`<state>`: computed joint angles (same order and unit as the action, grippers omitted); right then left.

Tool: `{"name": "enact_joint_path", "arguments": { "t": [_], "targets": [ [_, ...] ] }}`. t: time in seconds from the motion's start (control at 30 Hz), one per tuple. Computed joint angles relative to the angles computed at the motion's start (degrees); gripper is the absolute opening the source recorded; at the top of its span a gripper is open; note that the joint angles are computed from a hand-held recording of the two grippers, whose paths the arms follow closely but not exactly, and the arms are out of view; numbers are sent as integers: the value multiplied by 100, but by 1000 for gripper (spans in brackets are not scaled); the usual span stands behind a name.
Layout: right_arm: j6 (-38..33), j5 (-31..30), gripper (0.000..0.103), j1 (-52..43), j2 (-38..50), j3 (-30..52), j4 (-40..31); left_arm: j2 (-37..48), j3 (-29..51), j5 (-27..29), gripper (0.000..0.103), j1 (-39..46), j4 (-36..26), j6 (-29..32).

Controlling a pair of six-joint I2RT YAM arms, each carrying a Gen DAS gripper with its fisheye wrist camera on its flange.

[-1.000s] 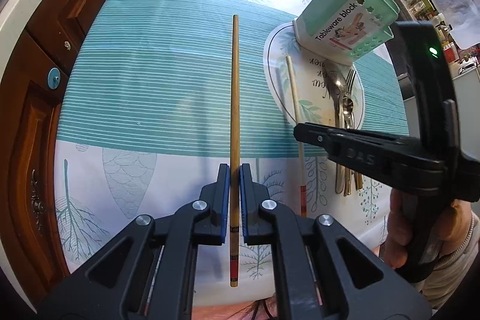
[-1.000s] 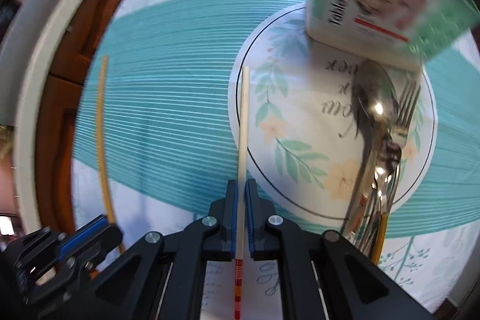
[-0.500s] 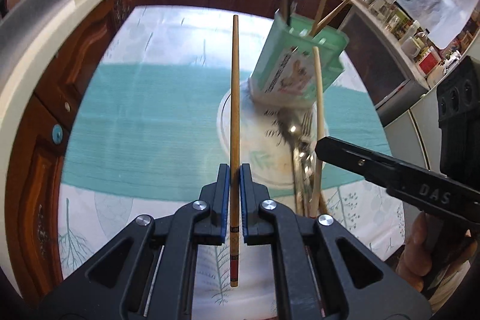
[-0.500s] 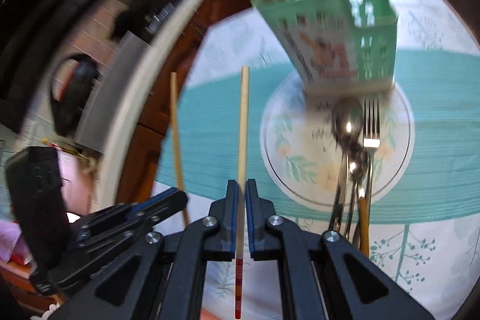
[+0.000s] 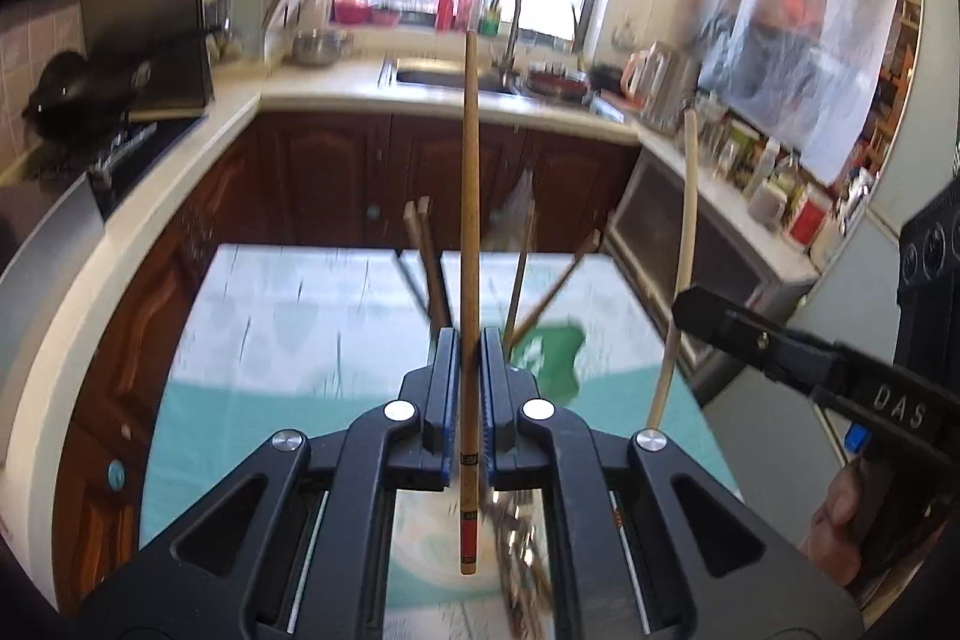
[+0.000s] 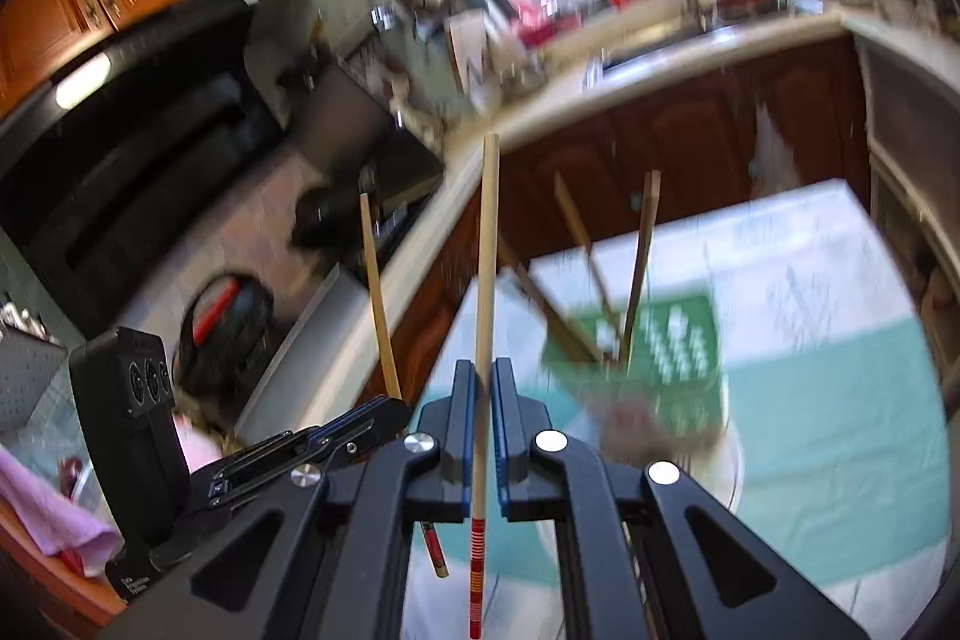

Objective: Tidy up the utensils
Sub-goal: 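Lift both held chopsticks upright and carry them over the green holder, then open both tools to drop the chopsticks into the green holder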

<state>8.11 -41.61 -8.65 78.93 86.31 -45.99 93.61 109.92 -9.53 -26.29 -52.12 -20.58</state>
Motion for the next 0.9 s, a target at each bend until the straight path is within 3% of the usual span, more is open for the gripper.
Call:
{"name": "enact_joint_path", "arguments": {
  "t": [0.1, 0.23, 0.37, 0.5, 0.73, 0.9],
  "targets": [
    [204, 96, 5, -25, 134, 128, 630, 557, 759, -314, 4, -34, 351, 58],
    [471, 440, 5, 124, 218, -217, 1974, 1207, 1414, -480, 4, -36, 670, 117],
    [603, 935, 5, 297, 324, -748, 3342, 1467, 1142, -540, 4, 24, 1517, 364],
    [293, 1547, 5, 568, 367, -1354, 4625, 1679, 762, -403, 4, 180, 2272, 458],
    [-367, 1432, 5, 681, 693, -1639, 5053, 1550, -430, 151, 4, 646, 3364, 236],
    [-894, 1131, 6, 713, 827, -1695, 4778, 1369, -1023, 702, 7, 907, 3512, 192]
  ]
}}
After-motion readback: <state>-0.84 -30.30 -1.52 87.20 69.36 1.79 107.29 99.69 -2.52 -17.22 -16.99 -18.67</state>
